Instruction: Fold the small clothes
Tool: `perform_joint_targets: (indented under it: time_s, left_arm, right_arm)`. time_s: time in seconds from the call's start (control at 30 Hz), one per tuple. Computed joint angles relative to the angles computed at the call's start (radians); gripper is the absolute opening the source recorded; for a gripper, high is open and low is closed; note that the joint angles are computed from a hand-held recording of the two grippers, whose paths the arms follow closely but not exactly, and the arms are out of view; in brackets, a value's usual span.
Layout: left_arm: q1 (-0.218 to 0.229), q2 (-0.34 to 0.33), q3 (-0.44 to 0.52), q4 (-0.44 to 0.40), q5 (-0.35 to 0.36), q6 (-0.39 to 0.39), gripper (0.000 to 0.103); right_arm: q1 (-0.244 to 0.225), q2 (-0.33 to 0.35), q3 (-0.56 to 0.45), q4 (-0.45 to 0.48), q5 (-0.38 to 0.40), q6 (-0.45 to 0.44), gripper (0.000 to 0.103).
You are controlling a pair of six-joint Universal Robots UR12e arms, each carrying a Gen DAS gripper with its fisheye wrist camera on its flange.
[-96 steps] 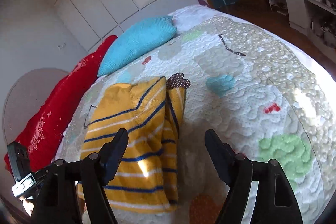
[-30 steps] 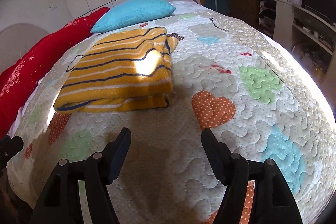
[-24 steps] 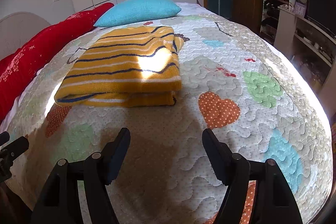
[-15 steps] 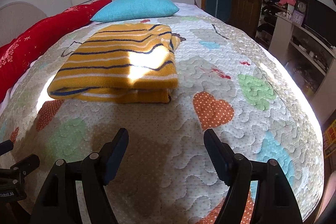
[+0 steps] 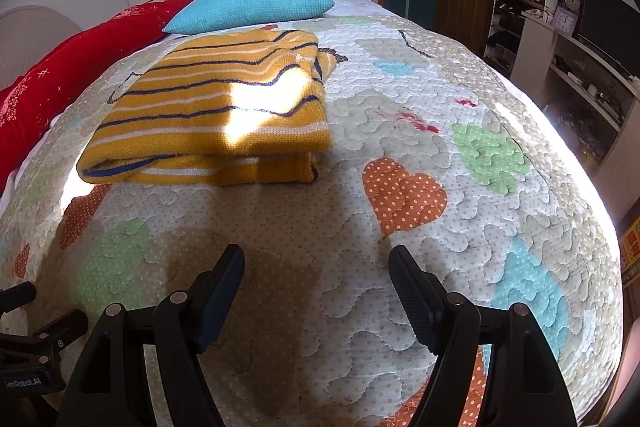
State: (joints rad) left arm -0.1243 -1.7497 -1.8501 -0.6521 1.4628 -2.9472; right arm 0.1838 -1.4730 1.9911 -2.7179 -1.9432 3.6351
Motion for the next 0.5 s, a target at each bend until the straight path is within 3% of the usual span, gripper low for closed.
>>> perform_joint_targets:
  time_s: [0.5]
  left_arm:
    - [0.007,0.002,-0.008,0.026,-0.019,-0.018,0.103]
  right_arm:
    - [0.004,0.003,-0.005,0.003,-0.011,-0.003,0.08]
